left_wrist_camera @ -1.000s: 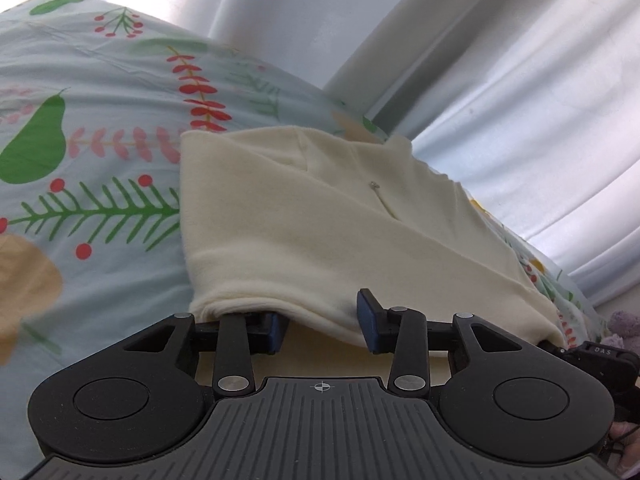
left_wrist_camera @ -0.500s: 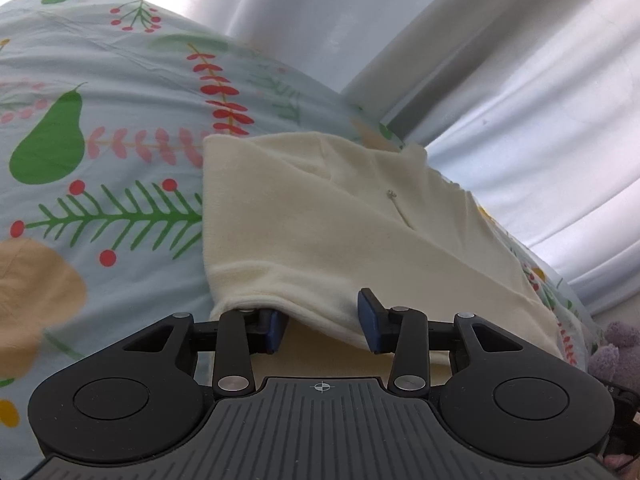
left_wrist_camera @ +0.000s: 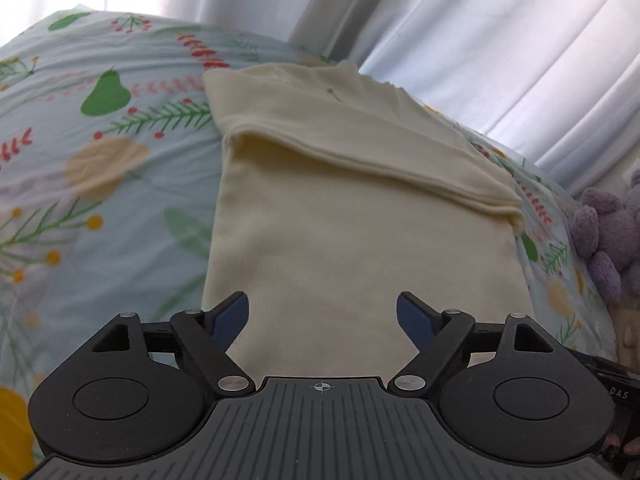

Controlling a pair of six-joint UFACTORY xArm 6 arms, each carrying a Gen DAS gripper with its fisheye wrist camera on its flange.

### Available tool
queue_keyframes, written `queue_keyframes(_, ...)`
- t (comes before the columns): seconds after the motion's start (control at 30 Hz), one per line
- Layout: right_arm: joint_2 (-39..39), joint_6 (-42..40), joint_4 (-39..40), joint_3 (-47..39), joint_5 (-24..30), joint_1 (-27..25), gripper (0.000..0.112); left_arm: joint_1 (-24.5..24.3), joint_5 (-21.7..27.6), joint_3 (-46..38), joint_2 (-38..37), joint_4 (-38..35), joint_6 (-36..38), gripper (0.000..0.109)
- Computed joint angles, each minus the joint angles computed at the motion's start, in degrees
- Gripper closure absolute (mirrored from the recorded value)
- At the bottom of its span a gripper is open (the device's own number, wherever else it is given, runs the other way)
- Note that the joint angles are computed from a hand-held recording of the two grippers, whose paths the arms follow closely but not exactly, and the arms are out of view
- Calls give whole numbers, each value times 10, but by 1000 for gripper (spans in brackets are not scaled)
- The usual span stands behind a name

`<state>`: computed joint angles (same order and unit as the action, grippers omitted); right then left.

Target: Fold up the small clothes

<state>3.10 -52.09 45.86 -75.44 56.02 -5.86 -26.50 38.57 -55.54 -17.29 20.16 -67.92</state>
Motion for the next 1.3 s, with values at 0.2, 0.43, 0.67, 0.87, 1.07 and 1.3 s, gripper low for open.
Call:
queue_keyframes(0.2, -77, 35, -50, 80, 76, -72, 55, -64, 89, 42, -66, -27, -32, 23)
queue_keyframes(0.43, -96, 33, -92, 107, 87, -110, 74, -106, 130, 78, -118, -42, -68, 31)
queue_keyframes(0.67, -74, 45, -72, 89, 125, -117, 88, -115, 132, 110, -157, -69, -95, 52)
queue_keyframes(0.87, -59, 59, -66, 71, 154, -120, 88, -119, 174, 106, -175, -42, -108, 51)
queue_keyframes(1.07, -55, 70, -65, 67, 164, -119, 89, -85, 121, 146, -201, -133, -38, 57)
queue_keyframes(1.3, -55, 76, -74, 63, 163, -113, 104, -68, 102, 162, -205, -188, 22, 83)
